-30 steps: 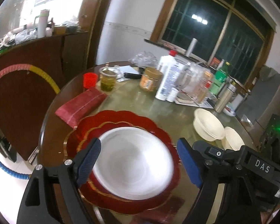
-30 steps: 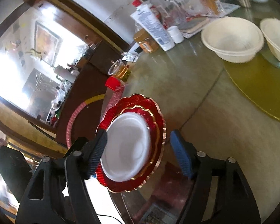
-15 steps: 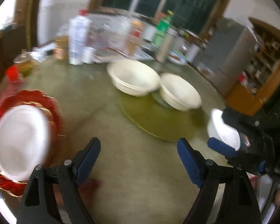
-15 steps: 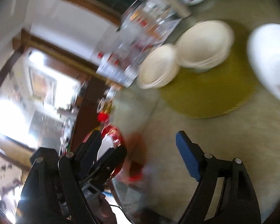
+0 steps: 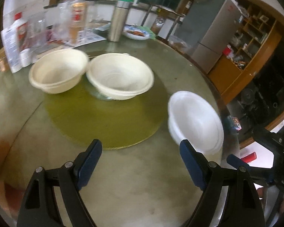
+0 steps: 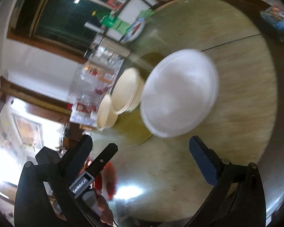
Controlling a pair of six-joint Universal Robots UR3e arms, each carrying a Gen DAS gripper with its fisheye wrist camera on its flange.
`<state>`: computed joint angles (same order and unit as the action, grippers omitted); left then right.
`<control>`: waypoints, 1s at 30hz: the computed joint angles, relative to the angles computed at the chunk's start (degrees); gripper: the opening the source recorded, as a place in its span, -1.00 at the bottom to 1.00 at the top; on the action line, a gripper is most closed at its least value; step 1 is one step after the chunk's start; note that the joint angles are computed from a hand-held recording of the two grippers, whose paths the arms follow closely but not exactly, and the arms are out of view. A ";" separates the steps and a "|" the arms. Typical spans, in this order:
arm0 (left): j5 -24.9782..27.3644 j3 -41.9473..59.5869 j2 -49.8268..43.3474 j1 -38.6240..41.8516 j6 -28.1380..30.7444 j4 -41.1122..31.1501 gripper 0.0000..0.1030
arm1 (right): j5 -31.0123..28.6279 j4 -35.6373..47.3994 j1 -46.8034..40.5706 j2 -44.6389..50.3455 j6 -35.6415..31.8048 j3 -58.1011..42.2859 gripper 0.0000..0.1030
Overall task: Organize plates and bowls
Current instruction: 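Move both tools back to the second white bowl on the table, then close both tools on the rim of the second white bowl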
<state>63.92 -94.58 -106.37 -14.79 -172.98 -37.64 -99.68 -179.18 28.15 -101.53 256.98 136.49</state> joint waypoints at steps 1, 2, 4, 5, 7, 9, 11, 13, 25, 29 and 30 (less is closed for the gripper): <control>0.70 1.16 -1.06 -0.88 -0.42 0.01 0.64 | 0.13 1.51 -0.65 -1.49 -0.23 0.73 1.00; 1.10 2.16 -1.93 -1.50 -0.86 -0.01 0.64 | 0.13 2.47 -1.55 -3.02 0.07 1.91 1.00; 2.07 4.90 -4.48 -3.26 -2.23 0.11 0.64 | 1.04 4.65 -3.80 -6.49 -0.10 4.41 1.00; 2.74 6.52 -5.85 -4.15 -2.79 -0.20 0.64 | 1.78 5.90 -5.21 -8.23 -0.31 5.64 1.00; 4.33 9.04 -8.29 -5.91 -3.85 -0.25 0.64 | 4.01 5.21 -8.31 -9.32 -1.14 7.73 1.00; 5.79 11.43 -10.51 -7.43 -4.67 -0.80 0.64 | 5.06 7.10 -10.09 -10.18 -2.72 8.04 0.99; 6.40 12.43 -11.81 -8.40 -5.42 -0.60 0.64 | 5.43 7.86 -11.56 -9.77 -3.37 7.78 0.95; 7.82 14.06 -13.48 -9.67 -5.86 -0.56 0.64 | 7.65 8.62 -13.87 -9.84 -5.31 7.99 0.88; 13.54 18.41 -19.47 -13.26 -6.54 0.86 0.56 | 9.90 5.16 -16.92 -3.60 -7.10 8.80 -0.42; 14.26 17.18 -18.98 -13.56 -2.37 1.52 -0.68 | 8.05 2.64 -14.36 -0.66 -6.36 8.11 -0.79; 14.86 16.54 -18.05 -13.49 -2.57 1.24 -0.69 | 6.66 2.99 -12.97 0.12 -6.18 7.17 -0.80</control>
<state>78.78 -78.05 -124.42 -28.28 -175.55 -36.41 -93.02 -176.18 15.19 -101.41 250.80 143.67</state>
